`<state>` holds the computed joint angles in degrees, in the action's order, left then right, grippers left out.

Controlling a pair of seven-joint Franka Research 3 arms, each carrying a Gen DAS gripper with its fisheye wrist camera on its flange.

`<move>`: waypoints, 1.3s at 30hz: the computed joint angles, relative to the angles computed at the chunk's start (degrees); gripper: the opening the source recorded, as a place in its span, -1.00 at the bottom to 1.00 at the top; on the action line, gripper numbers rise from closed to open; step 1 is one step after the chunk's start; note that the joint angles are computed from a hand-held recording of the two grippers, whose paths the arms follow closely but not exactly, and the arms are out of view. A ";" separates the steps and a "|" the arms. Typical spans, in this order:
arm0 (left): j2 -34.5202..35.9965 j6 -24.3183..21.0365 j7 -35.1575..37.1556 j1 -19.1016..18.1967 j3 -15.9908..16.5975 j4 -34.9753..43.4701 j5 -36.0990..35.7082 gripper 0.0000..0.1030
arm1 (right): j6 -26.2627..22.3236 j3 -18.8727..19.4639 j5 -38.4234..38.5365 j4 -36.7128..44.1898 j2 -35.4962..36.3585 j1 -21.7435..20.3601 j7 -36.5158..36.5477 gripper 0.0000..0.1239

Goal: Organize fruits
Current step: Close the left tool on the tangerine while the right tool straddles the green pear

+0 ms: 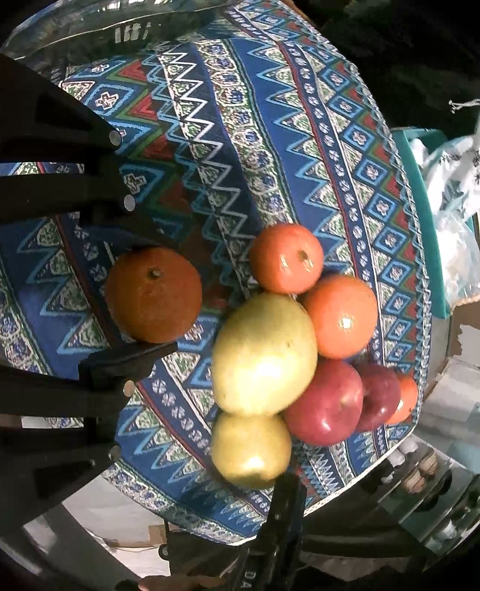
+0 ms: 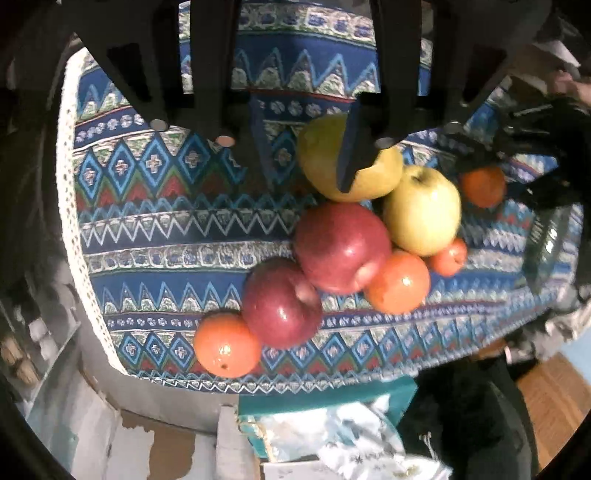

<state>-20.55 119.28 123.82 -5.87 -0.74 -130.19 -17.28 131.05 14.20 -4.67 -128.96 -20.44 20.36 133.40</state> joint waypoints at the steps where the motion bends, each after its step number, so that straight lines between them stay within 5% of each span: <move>1: 0.04 0.06 -0.07 0.09 0.01 -0.03 0.09 -0.08 | 0.09 -0.18 0.55 -0.17 -0.13 0.14 -0.02 -0.35; 5: 0.10 0.23 0.40 0.10 0.16 0.13 -0.22 -0.08 | 4.11 -1.66 5.65 -1.76 -0.17 1.61 -2.97 0.05; 11: 0.65 -0.05 0.70 0.24 0.24 0.92 -0.64 -0.08 | 0.53 -0.24 1.68 1.48 4.14 1.33 -4.11 0.29; 39: 1.57 -0.63 -0.29 0.65 -0.36 1.28 -0.04 -0.08 | -1.83 -2.14 3.39 3.51 8.74 3.22 -7.56 0.34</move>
